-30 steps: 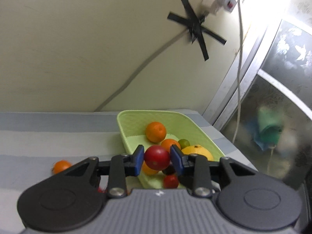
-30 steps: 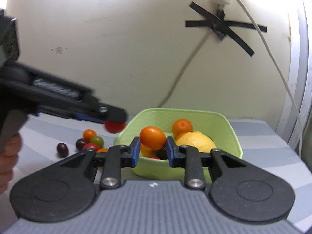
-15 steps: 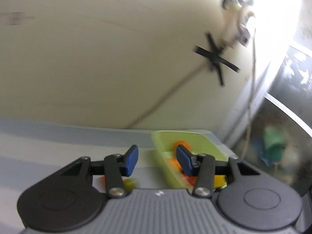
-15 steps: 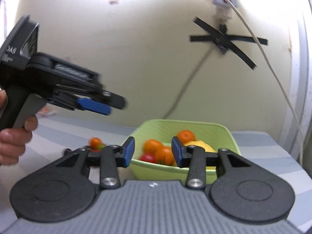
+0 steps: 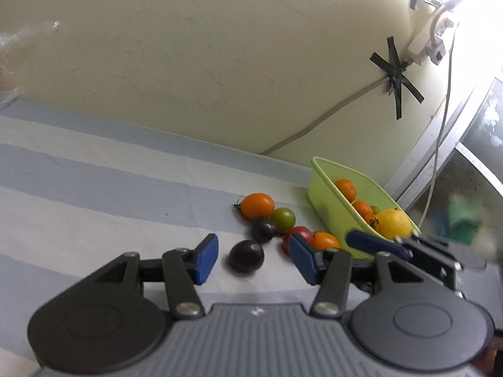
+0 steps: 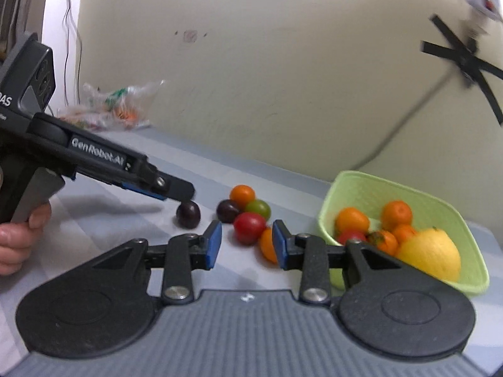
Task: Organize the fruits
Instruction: 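Grasp a dark plum tomato with the left tool while the right tool grasps a red tomato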
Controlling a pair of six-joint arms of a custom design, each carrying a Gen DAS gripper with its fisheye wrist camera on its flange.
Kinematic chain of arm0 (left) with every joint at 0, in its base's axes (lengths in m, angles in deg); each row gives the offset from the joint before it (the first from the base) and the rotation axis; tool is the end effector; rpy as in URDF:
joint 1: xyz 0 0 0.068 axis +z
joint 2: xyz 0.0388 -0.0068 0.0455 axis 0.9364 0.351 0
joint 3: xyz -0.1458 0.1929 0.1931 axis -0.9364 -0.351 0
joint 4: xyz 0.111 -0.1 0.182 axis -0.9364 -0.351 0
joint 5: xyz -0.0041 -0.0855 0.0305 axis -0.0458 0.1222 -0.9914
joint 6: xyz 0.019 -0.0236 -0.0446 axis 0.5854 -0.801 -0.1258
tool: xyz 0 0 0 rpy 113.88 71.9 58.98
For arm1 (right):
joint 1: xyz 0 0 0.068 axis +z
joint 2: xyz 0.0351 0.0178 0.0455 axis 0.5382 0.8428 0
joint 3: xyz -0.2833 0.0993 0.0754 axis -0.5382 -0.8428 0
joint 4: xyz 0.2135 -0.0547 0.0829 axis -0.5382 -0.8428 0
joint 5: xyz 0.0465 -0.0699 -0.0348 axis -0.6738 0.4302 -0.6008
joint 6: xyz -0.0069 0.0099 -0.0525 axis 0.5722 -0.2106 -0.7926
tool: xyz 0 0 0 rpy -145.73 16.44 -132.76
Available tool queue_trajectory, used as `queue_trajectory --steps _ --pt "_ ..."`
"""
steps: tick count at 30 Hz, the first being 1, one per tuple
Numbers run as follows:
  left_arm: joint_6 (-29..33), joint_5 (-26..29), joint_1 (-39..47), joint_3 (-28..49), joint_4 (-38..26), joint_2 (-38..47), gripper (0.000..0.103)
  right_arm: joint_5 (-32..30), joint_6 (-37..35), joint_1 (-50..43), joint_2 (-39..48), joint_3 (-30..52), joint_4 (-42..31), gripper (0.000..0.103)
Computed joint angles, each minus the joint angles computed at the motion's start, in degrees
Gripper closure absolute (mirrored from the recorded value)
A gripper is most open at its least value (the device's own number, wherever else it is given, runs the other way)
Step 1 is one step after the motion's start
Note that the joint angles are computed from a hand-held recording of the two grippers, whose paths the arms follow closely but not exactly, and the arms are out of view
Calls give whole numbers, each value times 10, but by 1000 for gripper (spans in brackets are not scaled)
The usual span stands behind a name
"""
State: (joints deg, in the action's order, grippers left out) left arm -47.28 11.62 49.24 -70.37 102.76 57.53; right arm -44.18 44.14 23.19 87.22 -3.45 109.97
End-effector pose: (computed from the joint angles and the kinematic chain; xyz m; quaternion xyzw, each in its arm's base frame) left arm 0.2006 -0.0712 0.1373 -0.1111 0.8699 -0.1870 0.4427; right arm 0.2428 -0.0118 0.1453 -0.3315 0.7500 0.2280 0.5250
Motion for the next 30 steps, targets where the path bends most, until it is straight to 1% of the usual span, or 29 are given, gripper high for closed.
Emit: queue_trajectory --steps 3,5,8,10,12,14,15,16,17,20,22,23,24,25,26,27,29,30 --pt "12 -9 -9 -2 7 5 51 40 -33 35 -3 26 -22 65" --pt "23 -14 -15 5 -8 0 51 70 -70 58 -5 51 -64 65" --pt "42 -37 -32 18 -29 0 51 113 -127 86 0 81 -111 65" --pt "48 -43 -39 32 -55 1 51 138 -154 100 4 92 -127 65" --pt "49 -48 -42 56 -102 4 51 162 -174 111 14 98 -127 65" --pt "51 -54 -45 56 -100 7 52 153 -181 106 21 91 -108 68" --pt "51 -61 -48 55 -100 7 57 152 -179 102 20 85 -97 70" --pt "51 -62 -49 56 -100 8 72 149 -171 98 21 74 -73 70" --pt "49 -60 -48 53 -96 9 76 141 -159 92 24 62 -45 70" --pt "39 -55 -49 36 -82 -1 76 98 -127 61 14 29 1 71" --pt "32 -63 -68 26 -87 -19 76 56 -109 23 1 3 13 71" --pt "27 -69 -81 21 -95 -29 76 25 -110 -5 -13 -4 -7 71" --pt "20 -78 -96 19 -106 -41 76 -11 -117 -37 -28 -5 -49 71" --pt "8 -91 -117 15 -114 -51 76 -43 -131 -66 -41 1 -109 71" --pt "-3 -103 -136 12 -120 -59 76 -78 -159 -100 -50 14 -189 71" --pt "-16 -120 -160 10 -128 -66 76 -101 -187 -126 -51 21 -248 70" --pt "-44 -175 -216 17 -161 -75 75 -128 -251 -176 -49 34 -355 71" --pt "-61 -213 -247 27 -189 -76 75 -133 -278 -195 -46 37 -391 70"
